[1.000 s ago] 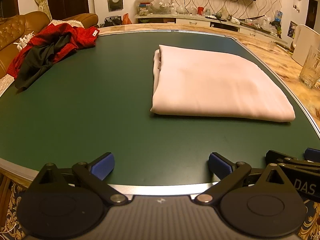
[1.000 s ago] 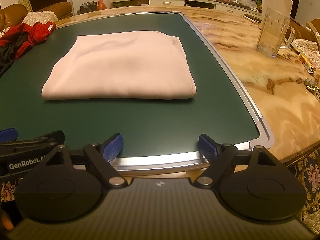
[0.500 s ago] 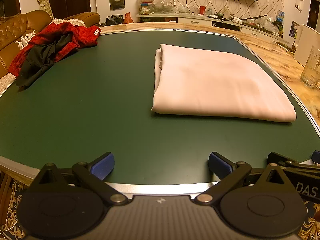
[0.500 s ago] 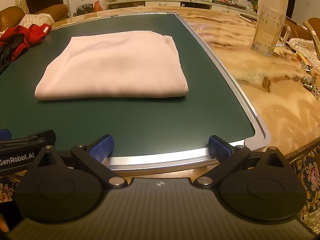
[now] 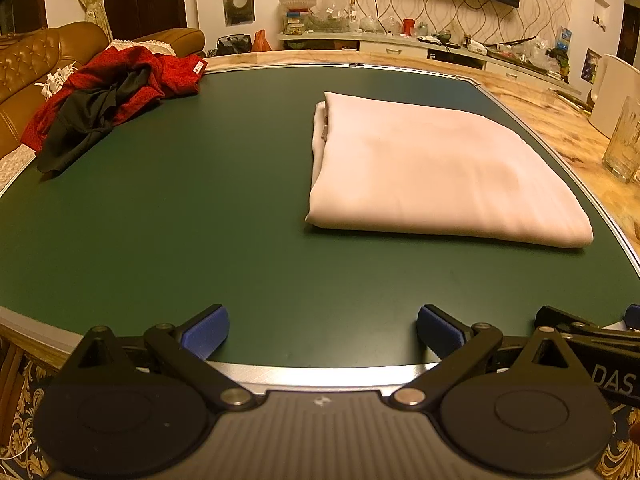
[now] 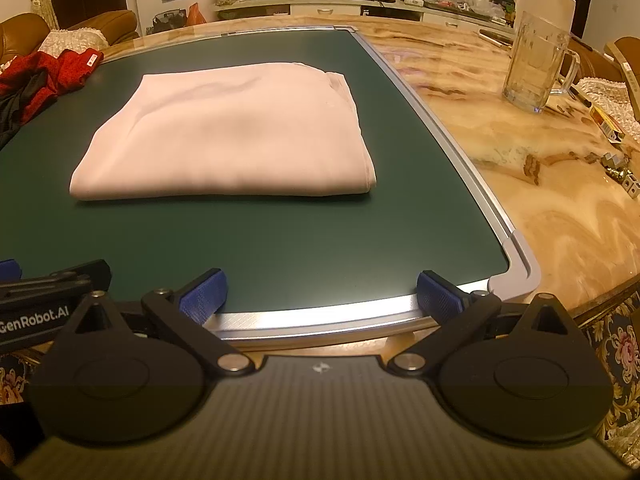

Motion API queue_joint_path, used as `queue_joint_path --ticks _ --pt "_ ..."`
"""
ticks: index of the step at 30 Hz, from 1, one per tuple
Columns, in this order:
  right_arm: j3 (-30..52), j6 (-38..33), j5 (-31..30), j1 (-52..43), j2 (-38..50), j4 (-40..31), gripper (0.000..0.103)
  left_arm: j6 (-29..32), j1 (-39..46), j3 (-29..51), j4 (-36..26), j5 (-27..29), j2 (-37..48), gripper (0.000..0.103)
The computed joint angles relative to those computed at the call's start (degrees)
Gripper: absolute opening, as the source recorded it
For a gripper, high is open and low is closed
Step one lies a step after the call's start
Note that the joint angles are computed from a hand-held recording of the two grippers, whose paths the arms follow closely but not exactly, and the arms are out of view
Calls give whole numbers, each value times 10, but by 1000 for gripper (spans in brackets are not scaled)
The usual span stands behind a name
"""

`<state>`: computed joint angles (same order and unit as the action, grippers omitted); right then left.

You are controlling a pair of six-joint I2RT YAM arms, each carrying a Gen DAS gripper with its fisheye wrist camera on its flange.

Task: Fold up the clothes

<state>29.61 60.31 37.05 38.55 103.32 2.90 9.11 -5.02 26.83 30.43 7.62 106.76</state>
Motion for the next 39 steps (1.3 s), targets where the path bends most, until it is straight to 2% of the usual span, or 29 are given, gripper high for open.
queue_joint_path --ticks 16,39 --pt "-14 1 25 14 9 32 103 -1 -2 -8 19 -1 3 103" --pt "-14 0 24 13 10 34 103 -1 -1 -8 21 0 3 103"
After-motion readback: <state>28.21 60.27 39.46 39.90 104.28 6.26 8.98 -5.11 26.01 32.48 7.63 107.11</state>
